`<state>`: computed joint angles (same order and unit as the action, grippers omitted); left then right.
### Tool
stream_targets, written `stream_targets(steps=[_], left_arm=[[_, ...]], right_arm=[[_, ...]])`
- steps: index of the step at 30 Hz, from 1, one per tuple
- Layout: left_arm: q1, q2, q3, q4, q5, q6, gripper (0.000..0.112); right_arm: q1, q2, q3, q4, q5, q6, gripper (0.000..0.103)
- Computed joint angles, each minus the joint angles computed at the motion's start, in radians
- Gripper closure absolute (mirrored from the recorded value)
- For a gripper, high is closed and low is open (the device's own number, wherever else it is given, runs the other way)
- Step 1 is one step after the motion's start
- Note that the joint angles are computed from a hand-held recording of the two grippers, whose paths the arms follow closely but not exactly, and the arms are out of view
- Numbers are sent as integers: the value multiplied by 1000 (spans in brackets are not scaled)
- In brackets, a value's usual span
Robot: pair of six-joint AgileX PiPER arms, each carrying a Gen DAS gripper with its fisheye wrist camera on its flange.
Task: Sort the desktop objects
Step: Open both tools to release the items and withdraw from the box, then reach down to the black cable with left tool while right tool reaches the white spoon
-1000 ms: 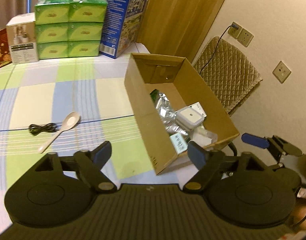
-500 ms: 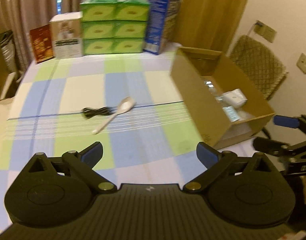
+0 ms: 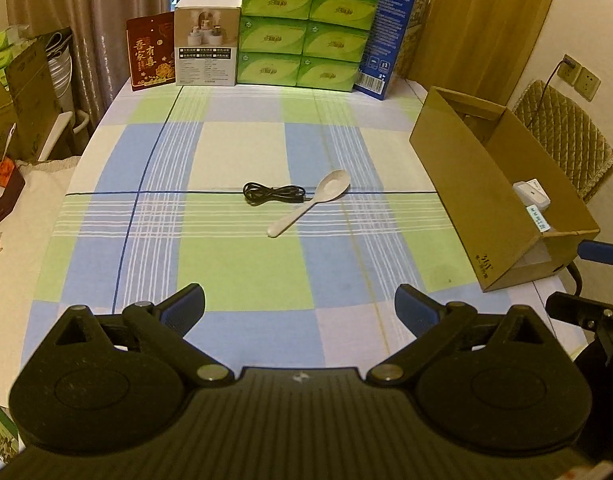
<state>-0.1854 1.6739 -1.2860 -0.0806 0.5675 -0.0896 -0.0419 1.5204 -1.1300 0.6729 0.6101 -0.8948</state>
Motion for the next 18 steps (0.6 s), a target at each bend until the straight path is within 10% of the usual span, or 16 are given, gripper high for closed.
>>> stream_targets(steps=[18], left_arm=[[66, 95, -52, -58, -7, 207, 13]], right_arm=[[109, 143, -139, -81, -36, -95, 2]])
